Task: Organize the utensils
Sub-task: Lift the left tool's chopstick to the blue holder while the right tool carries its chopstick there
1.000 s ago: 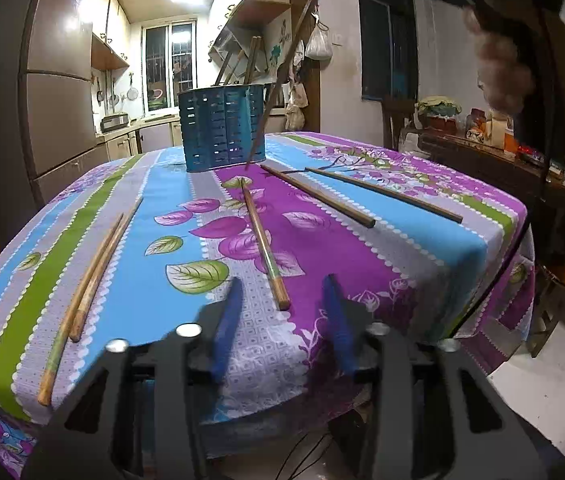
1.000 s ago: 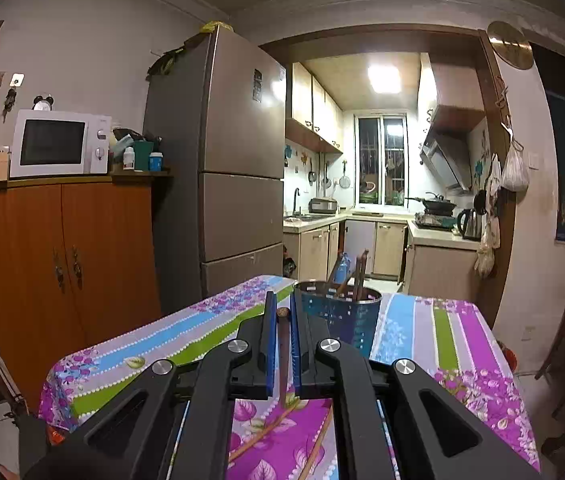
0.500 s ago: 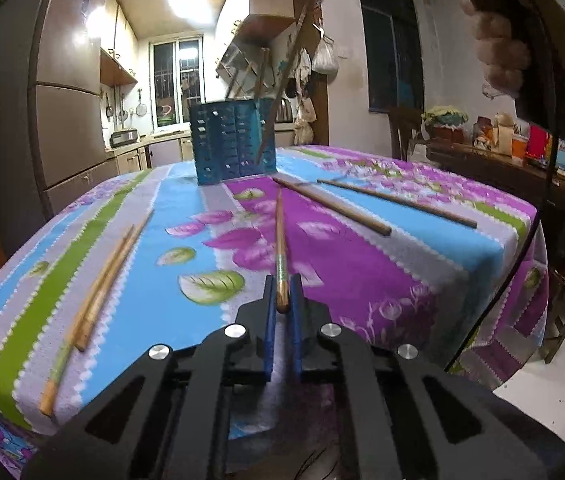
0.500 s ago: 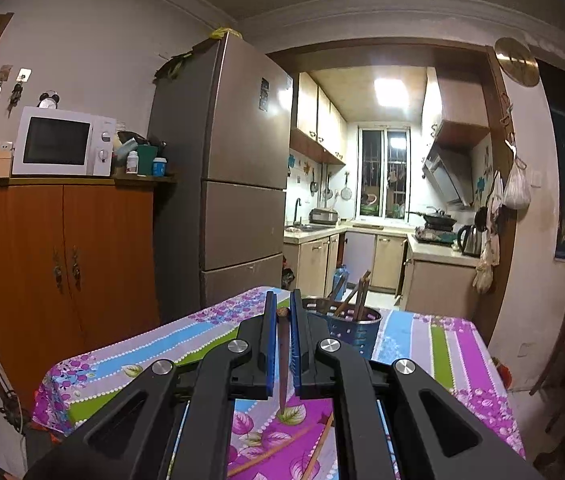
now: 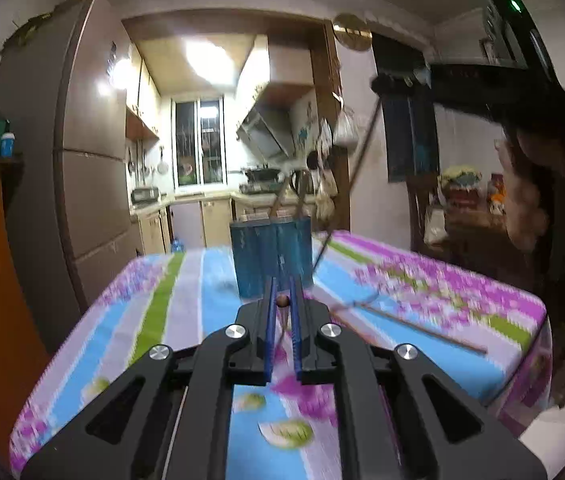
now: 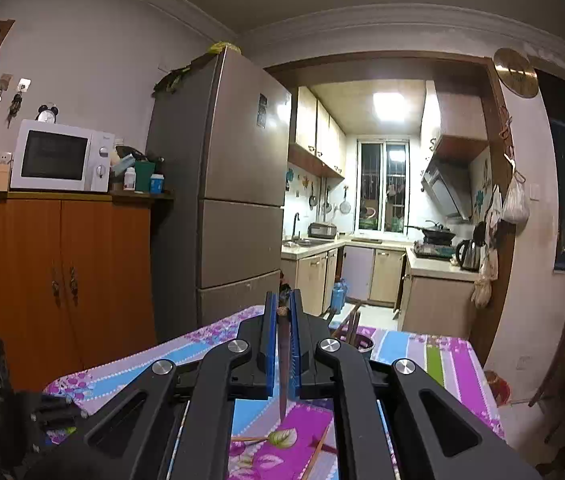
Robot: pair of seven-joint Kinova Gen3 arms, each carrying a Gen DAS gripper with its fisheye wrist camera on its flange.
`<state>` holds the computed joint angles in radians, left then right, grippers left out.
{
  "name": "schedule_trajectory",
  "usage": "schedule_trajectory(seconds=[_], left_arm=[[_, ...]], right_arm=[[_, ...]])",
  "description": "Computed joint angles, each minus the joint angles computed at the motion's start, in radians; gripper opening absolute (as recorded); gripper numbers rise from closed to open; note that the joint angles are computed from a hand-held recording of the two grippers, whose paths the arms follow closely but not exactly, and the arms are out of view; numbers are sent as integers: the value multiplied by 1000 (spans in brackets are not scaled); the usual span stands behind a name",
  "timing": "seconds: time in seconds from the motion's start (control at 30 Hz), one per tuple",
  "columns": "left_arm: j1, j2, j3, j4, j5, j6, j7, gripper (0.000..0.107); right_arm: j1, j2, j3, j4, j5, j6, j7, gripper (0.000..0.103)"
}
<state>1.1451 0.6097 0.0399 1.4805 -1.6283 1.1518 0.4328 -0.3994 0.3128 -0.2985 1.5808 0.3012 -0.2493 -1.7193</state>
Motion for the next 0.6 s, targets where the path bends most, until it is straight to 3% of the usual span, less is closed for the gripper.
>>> schedule_trajectory(seconds=[0.17, 0.3, 0.6], left_arm=[[-44, -29, -6, -35, -25, -49, -41, 5], [-105, -53, -5, -79, -3, -133, -96, 5], [-156, -61, -46, -245, 94, -245, -326, 5]], right_arm=[[26, 7, -34, -46, 38, 36, -21, 7], [85, 37, -119, -117, 79, 135, -44, 7], [180, 113, -265, -278, -5, 352, 67, 7]])
